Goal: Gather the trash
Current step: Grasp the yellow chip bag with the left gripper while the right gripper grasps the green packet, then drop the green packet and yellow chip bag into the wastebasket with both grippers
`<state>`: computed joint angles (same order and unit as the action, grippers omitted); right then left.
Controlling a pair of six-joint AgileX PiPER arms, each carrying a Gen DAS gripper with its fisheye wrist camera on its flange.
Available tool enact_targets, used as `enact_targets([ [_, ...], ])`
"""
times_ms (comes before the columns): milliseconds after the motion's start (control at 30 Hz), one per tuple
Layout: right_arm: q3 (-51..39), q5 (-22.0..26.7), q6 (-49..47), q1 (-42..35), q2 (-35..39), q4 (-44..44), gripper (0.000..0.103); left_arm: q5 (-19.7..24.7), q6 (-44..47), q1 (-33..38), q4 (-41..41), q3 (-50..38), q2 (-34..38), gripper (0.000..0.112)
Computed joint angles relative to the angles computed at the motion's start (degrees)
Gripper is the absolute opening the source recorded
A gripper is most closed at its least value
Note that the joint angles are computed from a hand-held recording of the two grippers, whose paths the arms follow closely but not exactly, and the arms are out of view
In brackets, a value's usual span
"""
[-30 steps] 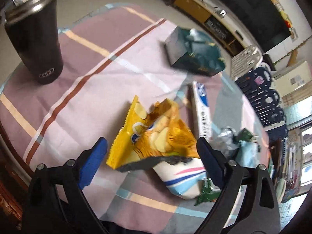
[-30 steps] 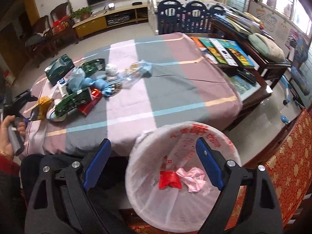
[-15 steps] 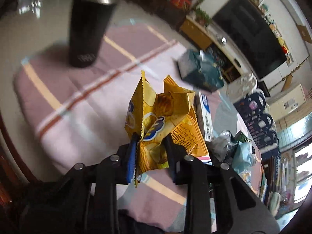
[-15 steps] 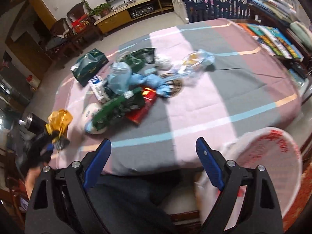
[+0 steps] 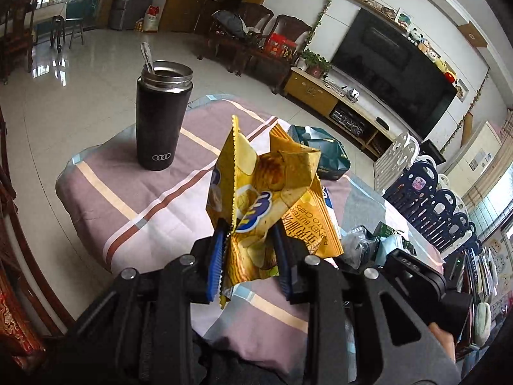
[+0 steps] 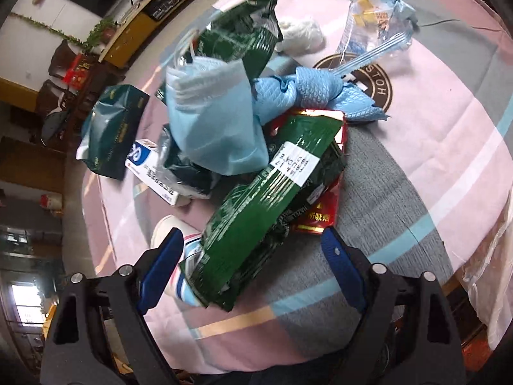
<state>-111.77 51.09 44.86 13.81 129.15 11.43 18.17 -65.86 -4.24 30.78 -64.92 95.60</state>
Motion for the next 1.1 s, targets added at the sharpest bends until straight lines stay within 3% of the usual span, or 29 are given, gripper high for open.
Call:
enact_targets([
  [33, 0.5, -0.1, -2.1, -0.2, -0.1, 1.0, 0.049, -0.4, 0.6, 0.1, -0.6, 0.3, 0.0, 0.03],
  [67, 3.1, -1.8, -5.9, -0.6, -1.4, 3.2, 0.047, -0.6, 1.2, 0.3, -1.2, 0.6, -0.1, 0.03],
  [133, 7.6, -3.4, -9.4, -0.8, -4.7, 2.7, 0.024, -0.5, 1.0, 0.0, -0.7, 0.7, -0.3, 0.03],
  [233, 15.9, -6.4, -12.9, -1.4, -11.0, 0.2, 0.019, 0.0, -0.6, -1.3, 1.7, 0.9, -1.1, 0.03],
  [400, 27.5, -12.5, -12.3, -2.6, -19.5, -10.1, 0.018, 1.9, -4.0, -6.0, 8.1, 0.8, -1.9, 0.03],
  [600, 36.2, -16.9, -12.1, -4.5, -26.2, -16.1, 0.018, 2.4, -6.1, -11.7, 13.0, 2.3, -3.8, 0.03],
  [733, 44.3, -19.0, -8.3, -4.3, -35.7, -25.7, 0.018, 2.3, -3.8, -14.4, 12.1, 2.5, -4.8, 0.03],
  [867, 50.2, -18.3, -8.6, -5.9, -45.2, -29.9, 0.018, 4.3, -2.3, -18.4, 12.3, 1.8, -6.0, 0.03],
  [1100, 51.0, -13.8, -13.1, -6.8, -50.4, -27.3, 0.018, 7.2, -0.7, -22.9, 13.6, 0.5, -6.6, 0.03],
])
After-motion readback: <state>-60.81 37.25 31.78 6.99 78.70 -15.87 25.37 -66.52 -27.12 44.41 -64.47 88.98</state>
